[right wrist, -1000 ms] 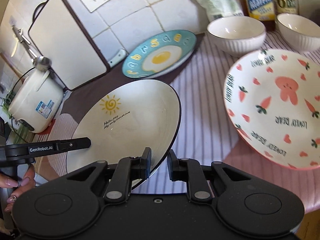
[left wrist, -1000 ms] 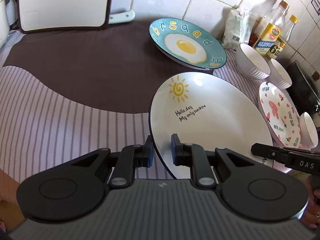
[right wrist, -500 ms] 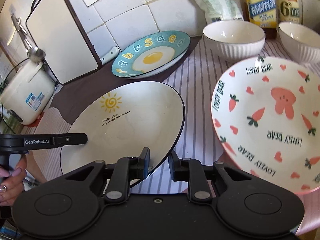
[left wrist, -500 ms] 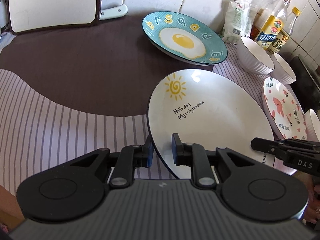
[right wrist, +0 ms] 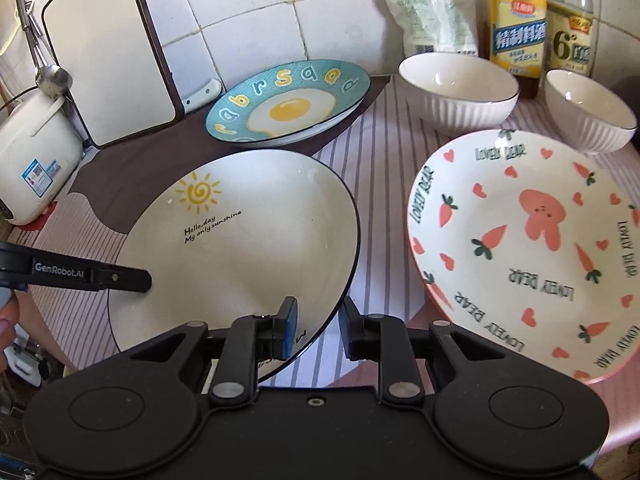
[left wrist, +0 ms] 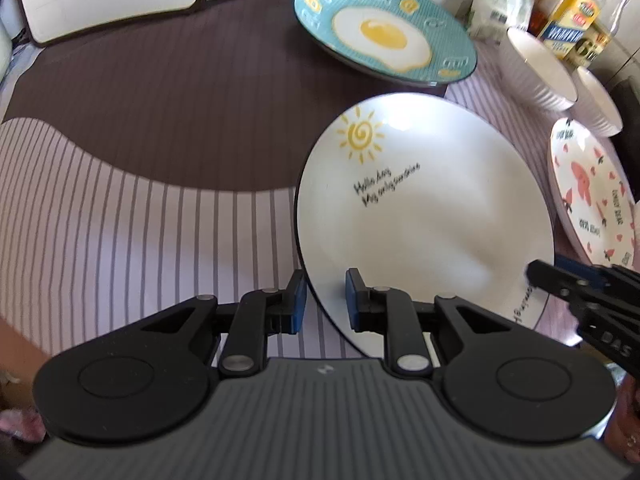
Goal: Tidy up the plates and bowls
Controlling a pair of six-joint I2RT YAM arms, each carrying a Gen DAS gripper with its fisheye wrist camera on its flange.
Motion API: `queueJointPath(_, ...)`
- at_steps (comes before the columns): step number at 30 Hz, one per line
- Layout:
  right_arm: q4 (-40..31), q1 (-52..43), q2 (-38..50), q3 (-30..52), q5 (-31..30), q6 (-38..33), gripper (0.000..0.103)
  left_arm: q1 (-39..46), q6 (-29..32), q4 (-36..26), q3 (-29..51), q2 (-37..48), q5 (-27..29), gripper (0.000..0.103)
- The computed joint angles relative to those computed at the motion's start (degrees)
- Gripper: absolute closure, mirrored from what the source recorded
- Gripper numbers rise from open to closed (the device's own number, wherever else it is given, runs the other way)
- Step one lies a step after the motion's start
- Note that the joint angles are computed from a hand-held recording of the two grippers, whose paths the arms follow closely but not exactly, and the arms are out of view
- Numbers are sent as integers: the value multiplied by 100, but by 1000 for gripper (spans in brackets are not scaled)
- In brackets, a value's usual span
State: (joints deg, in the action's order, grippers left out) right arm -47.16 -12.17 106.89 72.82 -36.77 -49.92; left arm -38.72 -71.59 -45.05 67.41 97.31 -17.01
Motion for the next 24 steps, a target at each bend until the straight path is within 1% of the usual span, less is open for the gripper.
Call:
queueJointPath(2,-251,-145,-75,92,-73,-95,73,-62,-48,-346,246,22,19,81)
queueJointPath(4,-457,-302,-206,139,-128,-263,69,-165,-158,-652,464,-11,-12,72)
queueJointPath(5,-527,-373,-287,148,-128,-353,69,-209,-200,-788,570,-38,-7,66)
queueJointPath(6,-576,-442,-387,147,-114,-434,67,-255,-243,-917,674,-56,-9,64)
queueJointPath(11,-1021,-866,-638,380,-264,-869,58,-496,-277,-1643,1398,16,-3,61)
queueJointPath(12,-1138,-956,-657,460,-312,-939,56,-541,-263,-1758,1543,49,5,59)
queueJointPath(14,-1344,-1119,-689,624,-403,-1057,52,-636,-220,-2001,1901,160,17,56)
queueJointPath(16,-1575,-1294,-706,810,-492,-1221,47,-724,-152,-2225,2261,291,-1,55)
queueJointPath(19,-1888,-1554,-682,1101,-659,-1450,41,-861,-37,-2529,2805,526,-47,52)
queueJointPath(24,-2355,-1997,-597,1555,-913,-1737,38,-1070,135,-3001,3754,976,-115,46)
